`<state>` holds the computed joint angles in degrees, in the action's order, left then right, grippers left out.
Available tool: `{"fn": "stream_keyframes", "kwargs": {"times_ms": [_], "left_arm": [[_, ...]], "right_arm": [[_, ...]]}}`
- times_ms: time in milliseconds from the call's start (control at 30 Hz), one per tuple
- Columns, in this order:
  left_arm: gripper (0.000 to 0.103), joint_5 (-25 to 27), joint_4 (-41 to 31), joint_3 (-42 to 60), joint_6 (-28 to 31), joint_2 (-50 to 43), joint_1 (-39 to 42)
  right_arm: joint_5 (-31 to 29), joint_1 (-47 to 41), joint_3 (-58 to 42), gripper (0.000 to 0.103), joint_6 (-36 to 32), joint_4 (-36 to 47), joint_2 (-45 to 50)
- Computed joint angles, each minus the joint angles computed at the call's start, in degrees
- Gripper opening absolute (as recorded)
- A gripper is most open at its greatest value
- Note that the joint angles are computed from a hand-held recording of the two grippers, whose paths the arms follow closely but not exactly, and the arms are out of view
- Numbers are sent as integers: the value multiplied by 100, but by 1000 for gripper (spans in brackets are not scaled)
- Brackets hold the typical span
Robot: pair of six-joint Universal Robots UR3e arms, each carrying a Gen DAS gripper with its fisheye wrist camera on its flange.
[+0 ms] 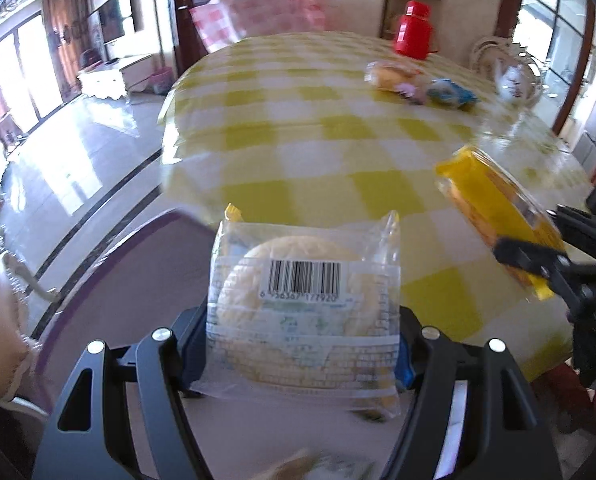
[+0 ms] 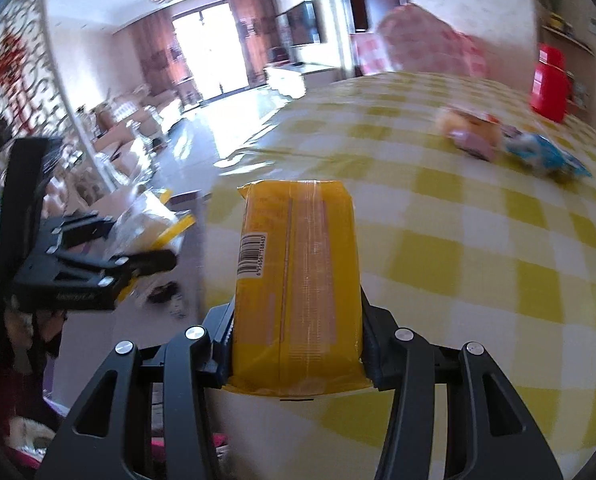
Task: Organize snacks
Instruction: 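Carry both snacks over the purple-rimmed box and open both grippers to drop them, then move both grippers back over the snack pile on the table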
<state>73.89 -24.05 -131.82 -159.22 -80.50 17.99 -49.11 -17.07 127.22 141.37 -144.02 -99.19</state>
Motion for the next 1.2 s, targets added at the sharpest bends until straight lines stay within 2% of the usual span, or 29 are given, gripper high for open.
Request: {"fn": "stream_keyframes", "kwargs": {"times_ms": [200,333,400,467,500,533,633,767,933,1067,1200], "left_arm": [[71,106,-269,-372,712,322,1041],[71,146,-332,-529,990,269,1788],[73,224,-278,-534,952,158,1970],[80,398,-284,-435,821,-18,2019],[85,479,-146,-442,701,-63,2057],[90,547,-33,-431,558,-106,2067],[95,379,-244,-364,377,37,2159],[96,396,-133,-235,169,-69,1738],[97,656,98,251,-262,-678,724],[97,785,65,929,-685,-1158,-178],[101,795,-311,2169,-1338,-1951,-1141]], "right_arm": [[-378,1093,172,48,23,-245,-21],[-547,1728,136,48,86,-416,239],[-404,1982,125,49,34,-419,360],[-116,2080,87,50,-66,-331,490],[154,2091,82,55,-148,-173,524],[233,2103,98,66,-143,-87,476],[453,1886,274,68,-381,187,146],[666,1202,267,68,-646,752,-155],[924,-99,151,68,-1075,1618,-404],[968,-990,-76,75,-917,1616,-208],[921,-1673,-283,79,-685,1285,224]]}}
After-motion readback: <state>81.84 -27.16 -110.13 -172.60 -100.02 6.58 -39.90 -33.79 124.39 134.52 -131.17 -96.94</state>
